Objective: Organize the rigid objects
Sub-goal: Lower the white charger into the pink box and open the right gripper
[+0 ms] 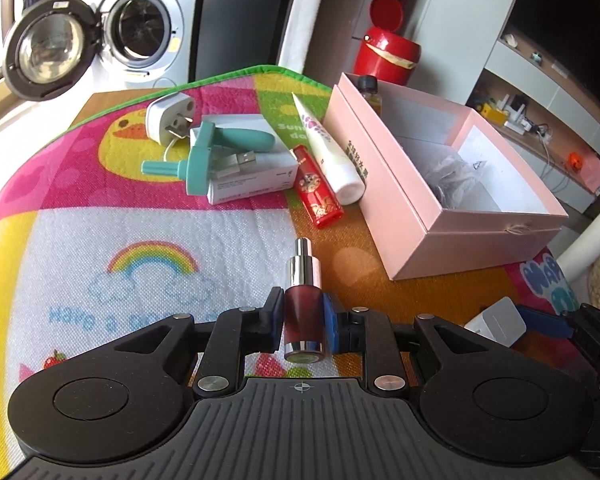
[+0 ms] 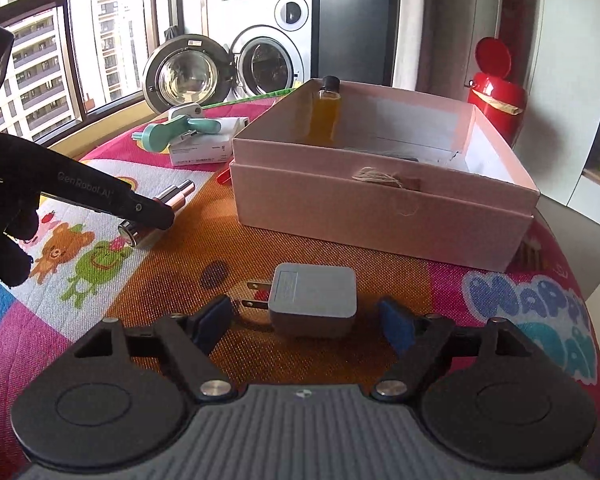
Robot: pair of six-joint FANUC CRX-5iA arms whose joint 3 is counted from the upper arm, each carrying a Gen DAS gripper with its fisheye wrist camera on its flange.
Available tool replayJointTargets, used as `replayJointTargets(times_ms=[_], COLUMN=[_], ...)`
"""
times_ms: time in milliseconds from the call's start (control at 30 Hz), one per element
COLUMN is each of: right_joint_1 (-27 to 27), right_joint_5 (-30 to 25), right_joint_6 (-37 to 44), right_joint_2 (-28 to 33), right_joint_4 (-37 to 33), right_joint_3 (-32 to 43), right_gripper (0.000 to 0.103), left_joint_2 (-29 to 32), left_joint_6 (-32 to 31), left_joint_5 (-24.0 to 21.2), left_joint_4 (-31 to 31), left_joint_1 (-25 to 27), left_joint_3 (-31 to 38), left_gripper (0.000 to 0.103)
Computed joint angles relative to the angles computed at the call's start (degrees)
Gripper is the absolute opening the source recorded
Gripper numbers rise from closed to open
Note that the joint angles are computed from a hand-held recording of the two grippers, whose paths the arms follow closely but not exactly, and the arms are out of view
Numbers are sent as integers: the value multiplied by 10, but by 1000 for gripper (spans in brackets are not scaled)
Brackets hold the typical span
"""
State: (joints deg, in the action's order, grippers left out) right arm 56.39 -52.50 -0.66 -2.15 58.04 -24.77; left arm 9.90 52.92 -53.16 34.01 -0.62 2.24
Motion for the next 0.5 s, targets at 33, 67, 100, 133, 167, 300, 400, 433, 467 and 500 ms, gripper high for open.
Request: replayJointTargets(times_ms=[33, 67, 100, 133, 167, 300, 400, 433, 467, 500], right_joint_1=[-1, -1, -1, -2, -2, -4, 0, 3, 6, 9], right_joint_5=[2, 3, 3, 3, 3, 2, -5, -8, -9, -12], right_joint_6=[-2, -4, -4, -5, -5, -9, 5, 12, 15, 16], right_joint_2=[-1, -2, -2, -1, 0, 1, 1, -1, -4, -8], right_joint_4=[1, 2, 2, 2, 2, 6, 12, 10, 11, 11], right_joint_3=[-1, -3, -3, -2, -1, 0, 0, 1, -1, -3], right_gripper=[82, 82, 82, 82, 82, 75, 60, 60, 60, 60], left_joint_2=[2, 2, 2, 1, 1, -6, -25, -34, -41, -50], left_joint_6=[2, 3, 4, 5, 7, -59, -130, -159, -181, -207], left_joint_5=[2, 4, 6, 8, 7, 16, 43, 51, 57, 61], left_joint_4=[-7, -11, -11, -10, -5, 40, 84, 101, 113, 123], left_joint_1=[-3, -4, -5, -5, -4, 5, 7, 9, 9, 10], left_joint_3=[4, 5, 4, 2, 0, -29, -73, -91, -104, -119], left_gripper=[25, 25, 25, 25, 25, 24, 24, 24, 24, 24])
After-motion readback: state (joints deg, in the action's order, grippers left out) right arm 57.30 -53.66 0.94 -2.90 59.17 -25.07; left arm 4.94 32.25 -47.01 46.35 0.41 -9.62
